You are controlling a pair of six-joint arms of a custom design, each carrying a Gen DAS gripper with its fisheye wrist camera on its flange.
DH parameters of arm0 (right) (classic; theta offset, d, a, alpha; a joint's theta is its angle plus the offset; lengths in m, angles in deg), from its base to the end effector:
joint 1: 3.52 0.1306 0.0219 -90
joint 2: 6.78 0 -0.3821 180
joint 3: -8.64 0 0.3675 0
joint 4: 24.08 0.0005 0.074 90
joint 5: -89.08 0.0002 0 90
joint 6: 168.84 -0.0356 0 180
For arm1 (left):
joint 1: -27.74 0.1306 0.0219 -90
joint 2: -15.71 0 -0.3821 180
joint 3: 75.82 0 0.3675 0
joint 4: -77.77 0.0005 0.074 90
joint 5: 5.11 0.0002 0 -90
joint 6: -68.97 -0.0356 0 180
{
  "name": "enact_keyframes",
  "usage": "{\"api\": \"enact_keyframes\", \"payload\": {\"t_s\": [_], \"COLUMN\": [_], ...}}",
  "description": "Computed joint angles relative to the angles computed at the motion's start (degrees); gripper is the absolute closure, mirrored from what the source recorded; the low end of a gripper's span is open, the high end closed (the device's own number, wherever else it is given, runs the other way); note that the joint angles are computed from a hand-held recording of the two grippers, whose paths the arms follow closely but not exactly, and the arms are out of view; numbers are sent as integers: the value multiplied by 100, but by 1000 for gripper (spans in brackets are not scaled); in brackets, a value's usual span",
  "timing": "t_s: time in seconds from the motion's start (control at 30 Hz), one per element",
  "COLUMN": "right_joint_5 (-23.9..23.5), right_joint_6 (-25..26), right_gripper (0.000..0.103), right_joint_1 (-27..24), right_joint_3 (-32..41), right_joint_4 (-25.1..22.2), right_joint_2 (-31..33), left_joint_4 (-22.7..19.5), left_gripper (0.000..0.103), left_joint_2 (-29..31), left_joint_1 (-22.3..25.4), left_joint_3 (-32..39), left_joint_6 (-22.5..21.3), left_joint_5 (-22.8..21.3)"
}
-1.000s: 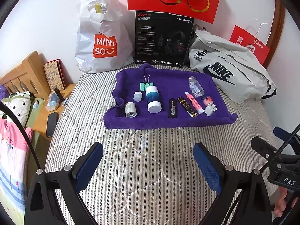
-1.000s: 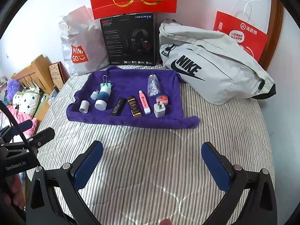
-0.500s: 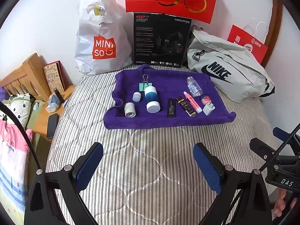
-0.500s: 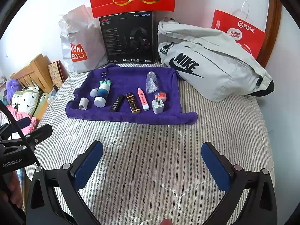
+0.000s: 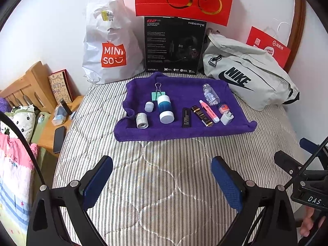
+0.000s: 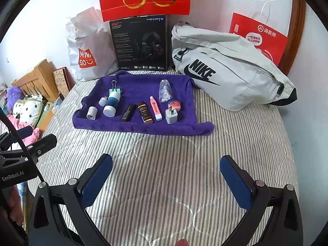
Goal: Organize rigid objects
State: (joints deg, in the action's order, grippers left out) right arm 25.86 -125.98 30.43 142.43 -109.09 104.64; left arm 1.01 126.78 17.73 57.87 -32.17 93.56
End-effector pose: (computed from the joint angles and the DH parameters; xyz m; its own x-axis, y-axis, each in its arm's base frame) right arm 0.4652 0.2933 0.5321 -0.7407 0.2902 -0.6059 0.3177 0.9460 0.0647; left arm 0.5527 -0.1035 0.5399 -0.7331 0.3233 -0.5984 0.4081 0.9129 -0.0067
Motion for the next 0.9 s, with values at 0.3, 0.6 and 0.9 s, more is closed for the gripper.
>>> {"api": "enact_keyframes", "payload": {"t_s": [0.3, 0.6, 0.9], "right_joint_5": [52, 84, 98], "right_joint_6": [-48, -65, -62], "right_gripper": [0, 0, 0], "right_joint_1": [28, 50, 55], "right_joint_3": [-69, -105, -108], "right_joint_4": [-2, -16, -38], "right_joint_2": [-67, -95, -106], "left_joint_4": [-8, 23, 21], "left_gripper": [5, 5, 5], "left_joint_2": [-30, -85, -115], "left_joint_1": [11, 8, 13], "left_joint_3": [7, -57, -86], "left_joint_6": [-20, -20, -15], "left_joint_5": [2, 4, -8]}}
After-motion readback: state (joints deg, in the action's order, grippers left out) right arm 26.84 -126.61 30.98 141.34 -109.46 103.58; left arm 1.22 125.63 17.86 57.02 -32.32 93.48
